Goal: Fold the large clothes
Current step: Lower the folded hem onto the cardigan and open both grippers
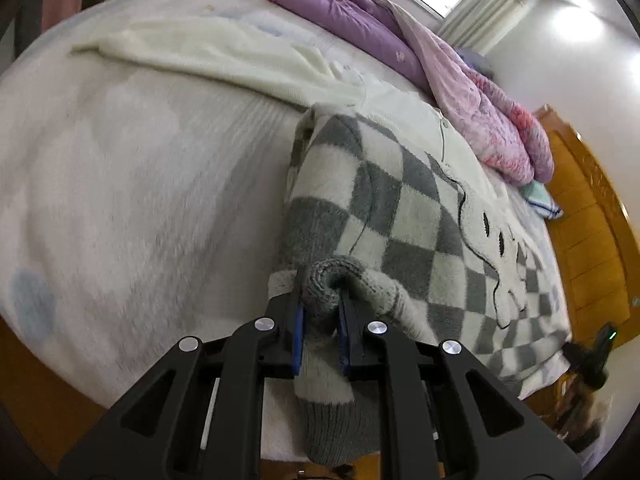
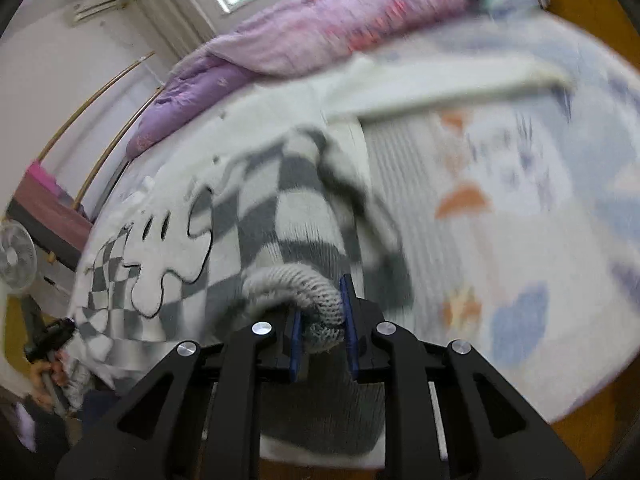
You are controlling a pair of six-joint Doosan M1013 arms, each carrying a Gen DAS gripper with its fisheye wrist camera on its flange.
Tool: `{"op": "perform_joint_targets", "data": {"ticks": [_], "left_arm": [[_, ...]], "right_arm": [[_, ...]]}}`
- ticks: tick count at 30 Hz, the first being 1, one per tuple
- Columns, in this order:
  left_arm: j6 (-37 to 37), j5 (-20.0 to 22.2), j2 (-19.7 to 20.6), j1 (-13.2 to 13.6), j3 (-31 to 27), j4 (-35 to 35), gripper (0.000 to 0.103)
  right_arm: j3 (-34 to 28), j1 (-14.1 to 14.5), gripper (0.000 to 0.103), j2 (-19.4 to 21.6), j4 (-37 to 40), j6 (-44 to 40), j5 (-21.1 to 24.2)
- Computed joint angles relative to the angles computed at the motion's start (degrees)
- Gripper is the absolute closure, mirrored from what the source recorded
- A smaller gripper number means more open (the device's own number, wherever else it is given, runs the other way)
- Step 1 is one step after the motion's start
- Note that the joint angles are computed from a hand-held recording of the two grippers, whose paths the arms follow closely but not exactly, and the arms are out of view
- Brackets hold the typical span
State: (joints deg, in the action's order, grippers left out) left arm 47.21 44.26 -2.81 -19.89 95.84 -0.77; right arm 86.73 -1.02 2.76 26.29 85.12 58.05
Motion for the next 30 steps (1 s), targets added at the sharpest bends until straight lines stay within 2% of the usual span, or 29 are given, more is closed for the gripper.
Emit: {"op": "perform_joint_targets", "data": {"ticks": [3,7,12,14,17,21,22,24,26,30], "left_arm": [[-1.0,-1.5,-1.2,0.1,1.3,-0.8,0.090],[-1.0,-1.7,-2.5,-0.6,2.5,-0.6,0.090],[-1.6,-0.8,-3.0,-1.0,4.2,-0.4,0.090],[-1.5,-0.4,-2.7,-0.9,4.4,-1.0,0.089],[-2.3,1.1,-3.1,-1.9,3.7,1.5,0.084],[-4.3,5.4,-4.1,-3.3,2.7,5.6,0.062],[-4.7,5.3,-4.5,-3.4,2.7,5.8,0.062],[-8.7,6.2,-5.9,-4.7,2.7,10.5,0.060],[-11.7,6.6,-6.8,-6.1,2.5,14.4,0.058],[-8.8,5.6,-5.4,-6.7,0.6,13.4,0.055]], "right_arm": [[1.9,-1.3,0.087,-1.2,4.2,1.1,-1.1],[2.4,-2.2,0.087,-2.5,5.1,-1.0,-0.9],[3.8,-2.5,0.086,-2.3,1.8,-0.7,0.7],[3.5,-1.6,0.083,-1.3,-1.0,0.8,2.5],[3.3,-1.1,0.078,-1.5,-2.1,1.1,4.0],[2.4,-0.9,0.076,-2.7,-5.4,-0.8,5.4],[2.3,-1.1,0.076,-3.1,-5.6,-0.9,5.9],[1.8,-1.6,0.076,-4.1,-5.8,-1.9,6.6],[1.9,-1.7,0.075,-5.3,-5.2,-2.9,5.6],[0.6,-1.0,0.077,-4.7,-0.4,-4.9,4.7]]}}
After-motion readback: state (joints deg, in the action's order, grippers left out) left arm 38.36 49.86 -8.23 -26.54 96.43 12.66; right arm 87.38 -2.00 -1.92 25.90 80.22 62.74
